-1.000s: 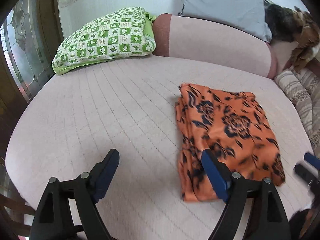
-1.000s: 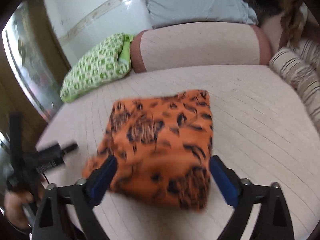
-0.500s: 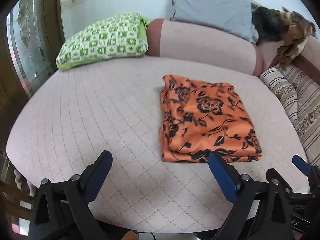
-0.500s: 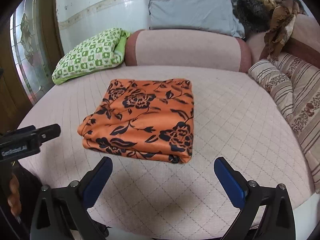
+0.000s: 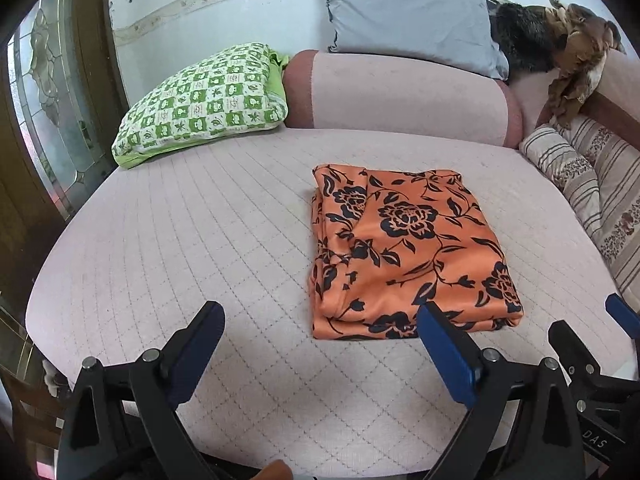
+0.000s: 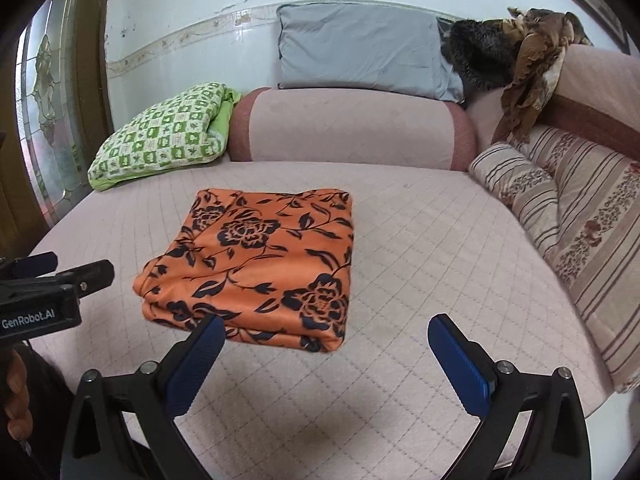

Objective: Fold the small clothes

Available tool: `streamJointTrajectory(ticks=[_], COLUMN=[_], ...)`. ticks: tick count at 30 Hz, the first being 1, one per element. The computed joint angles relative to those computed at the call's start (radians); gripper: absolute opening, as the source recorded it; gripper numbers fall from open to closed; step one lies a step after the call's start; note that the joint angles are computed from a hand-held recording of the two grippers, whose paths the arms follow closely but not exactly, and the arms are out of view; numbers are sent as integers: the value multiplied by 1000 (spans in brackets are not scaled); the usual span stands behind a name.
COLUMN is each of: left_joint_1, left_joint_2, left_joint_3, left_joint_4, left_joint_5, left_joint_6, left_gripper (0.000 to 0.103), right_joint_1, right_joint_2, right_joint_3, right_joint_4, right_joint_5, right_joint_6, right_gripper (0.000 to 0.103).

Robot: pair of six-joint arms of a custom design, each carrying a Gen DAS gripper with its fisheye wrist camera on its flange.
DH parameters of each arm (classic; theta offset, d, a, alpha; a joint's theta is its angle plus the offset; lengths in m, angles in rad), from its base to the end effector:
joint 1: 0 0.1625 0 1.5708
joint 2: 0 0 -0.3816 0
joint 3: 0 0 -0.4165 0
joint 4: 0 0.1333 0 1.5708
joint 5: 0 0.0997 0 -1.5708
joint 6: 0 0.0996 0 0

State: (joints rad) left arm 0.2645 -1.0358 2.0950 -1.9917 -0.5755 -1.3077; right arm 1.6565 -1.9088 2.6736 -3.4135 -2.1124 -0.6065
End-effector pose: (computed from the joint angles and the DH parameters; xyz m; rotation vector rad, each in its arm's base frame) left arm -0.3740 -0.3260 0.0247 0.3802 2.1264 -0.9319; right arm 0.1070 -0.2882 0.2816 0.3923 -2.1366 1.0851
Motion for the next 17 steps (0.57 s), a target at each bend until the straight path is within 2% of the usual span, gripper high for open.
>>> streamJointTrajectory(ticks=[3,12,17], left_joint_1=[9,32,36], left_joint_2=[8,25,34], left_joint_3=[-2,-12,-13], left_joint_4=[-21,-55,-112], left_joint_5=[-2,4,14], left_joint_6=[18,36,91], left_gripper=[97,97,102], right_joint_1=[-8,25,33], right_joint_2=[13,77,91], right_joint_3=[-3,-24,-34], right_joint_4=[-1,-76,-82], right_joint_5=[6,-31,-40], right_joint_6=[1,-32,-33], right_gripper=[102,102,102])
